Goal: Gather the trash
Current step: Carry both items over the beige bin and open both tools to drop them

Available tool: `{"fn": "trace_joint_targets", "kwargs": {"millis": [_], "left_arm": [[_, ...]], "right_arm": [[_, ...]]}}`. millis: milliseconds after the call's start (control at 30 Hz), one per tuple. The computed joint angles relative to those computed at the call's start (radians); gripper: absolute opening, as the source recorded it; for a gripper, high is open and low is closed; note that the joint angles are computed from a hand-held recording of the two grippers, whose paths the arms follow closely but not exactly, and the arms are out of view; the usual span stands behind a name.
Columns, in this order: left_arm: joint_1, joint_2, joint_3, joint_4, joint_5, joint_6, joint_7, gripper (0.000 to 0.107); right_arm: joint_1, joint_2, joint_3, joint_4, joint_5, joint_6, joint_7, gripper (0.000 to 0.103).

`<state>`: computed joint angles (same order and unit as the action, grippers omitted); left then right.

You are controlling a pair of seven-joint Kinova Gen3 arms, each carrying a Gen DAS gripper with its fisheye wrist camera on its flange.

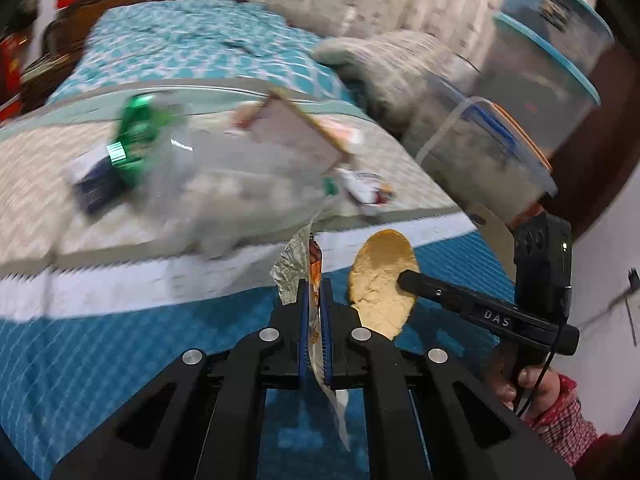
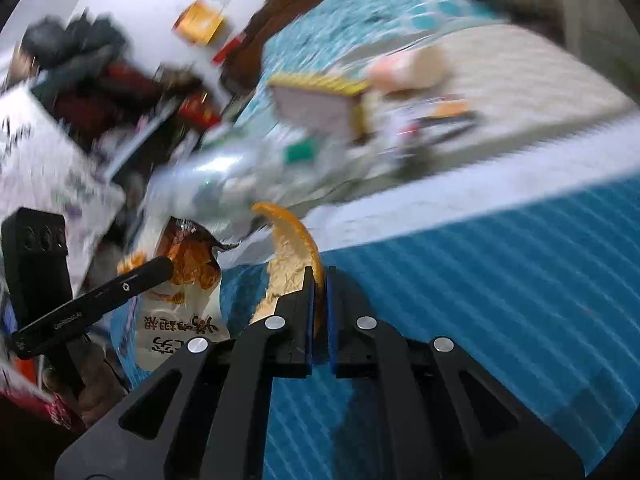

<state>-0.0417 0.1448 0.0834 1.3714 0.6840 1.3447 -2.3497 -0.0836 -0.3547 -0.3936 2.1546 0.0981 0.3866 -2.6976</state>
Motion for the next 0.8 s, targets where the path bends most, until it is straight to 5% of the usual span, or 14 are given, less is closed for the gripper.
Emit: {"fn": "trace_joint_targets", "kwargs": {"millis": [267,500,667,800], "left_arm": [[0.183,0.066,0.109,-0.093,-0.039,-0.012,0.077,0.005],[0.421,0.225,0.201,-0.279,-0.106,-0.028,0.208,0.005],[0.614,0.372,0.227,-0.491,-0.205,-0.02,0.341,0.005],[0.716,0.444,0.215,-0.585,-0.262,-0.043,0.416,0.006]], "right_arm": [[0.203,-0.353,-0.012,0.128,-0.066,0.127,-0.078,0.007],[0.346,-0.644,0.164,0.16,-0.044,0.375,-0.031,0.007],[0.422,-0.74,0.307,0.187,-0.017,0.467,0.022,0.007],[0.439,-0.692,0.38,0.208,0.02,0.442,0.05,0.013]]}}
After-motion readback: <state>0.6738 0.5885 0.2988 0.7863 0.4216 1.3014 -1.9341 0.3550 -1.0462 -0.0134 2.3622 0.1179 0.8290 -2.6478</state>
